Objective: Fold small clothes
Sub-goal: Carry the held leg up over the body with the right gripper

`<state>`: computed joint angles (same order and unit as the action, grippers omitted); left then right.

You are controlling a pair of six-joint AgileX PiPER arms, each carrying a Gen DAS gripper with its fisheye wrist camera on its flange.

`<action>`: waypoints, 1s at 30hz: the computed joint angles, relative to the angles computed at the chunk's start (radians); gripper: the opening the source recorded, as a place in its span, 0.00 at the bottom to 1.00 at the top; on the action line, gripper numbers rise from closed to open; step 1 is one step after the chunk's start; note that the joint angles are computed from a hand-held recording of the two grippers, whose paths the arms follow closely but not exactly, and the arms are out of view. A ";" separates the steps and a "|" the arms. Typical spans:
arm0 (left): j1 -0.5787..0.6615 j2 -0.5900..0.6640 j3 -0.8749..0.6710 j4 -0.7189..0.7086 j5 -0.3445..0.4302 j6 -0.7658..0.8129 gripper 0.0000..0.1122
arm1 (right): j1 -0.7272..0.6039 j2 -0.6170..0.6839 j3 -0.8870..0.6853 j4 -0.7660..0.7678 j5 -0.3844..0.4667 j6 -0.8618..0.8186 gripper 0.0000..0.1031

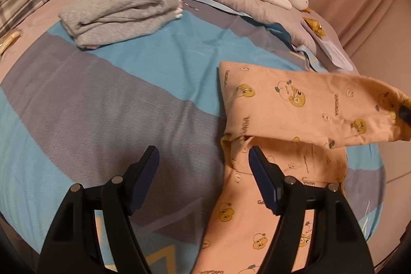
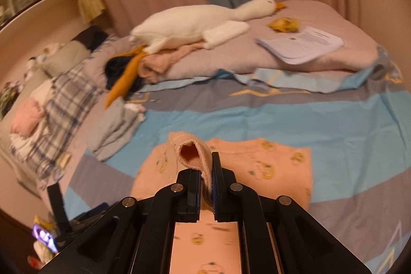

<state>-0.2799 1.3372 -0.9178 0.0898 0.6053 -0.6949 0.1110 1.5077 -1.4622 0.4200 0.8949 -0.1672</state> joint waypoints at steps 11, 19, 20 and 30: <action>-0.083 0.127 -0.058 0.024 -0.013 -0.010 0.63 | -0.127 0.073 0.062 -0.011 0.010 0.000 0.08; -0.102 0.217 -0.074 0.028 -0.051 0.000 0.55 | -0.194 0.136 0.091 0.013 0.022 -0.014 0.08; -0.099 0.234 -0.079 0.031 -0.055 -0.003 0.55 | -0.199 0.142 0.094 0.019 0.023 -0.017 0.08; -0.091 0.253 -0.048 0.172 -0.141 -0.148 0.49 | -0.256 0.198 0.102 0.048 0.041 -0.028 0.08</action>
<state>-0.3708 1.5900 -0.9663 0.2621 0.4642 -0.8431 -0.1454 1.7062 -1.3606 0.4675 0.9356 -0.1951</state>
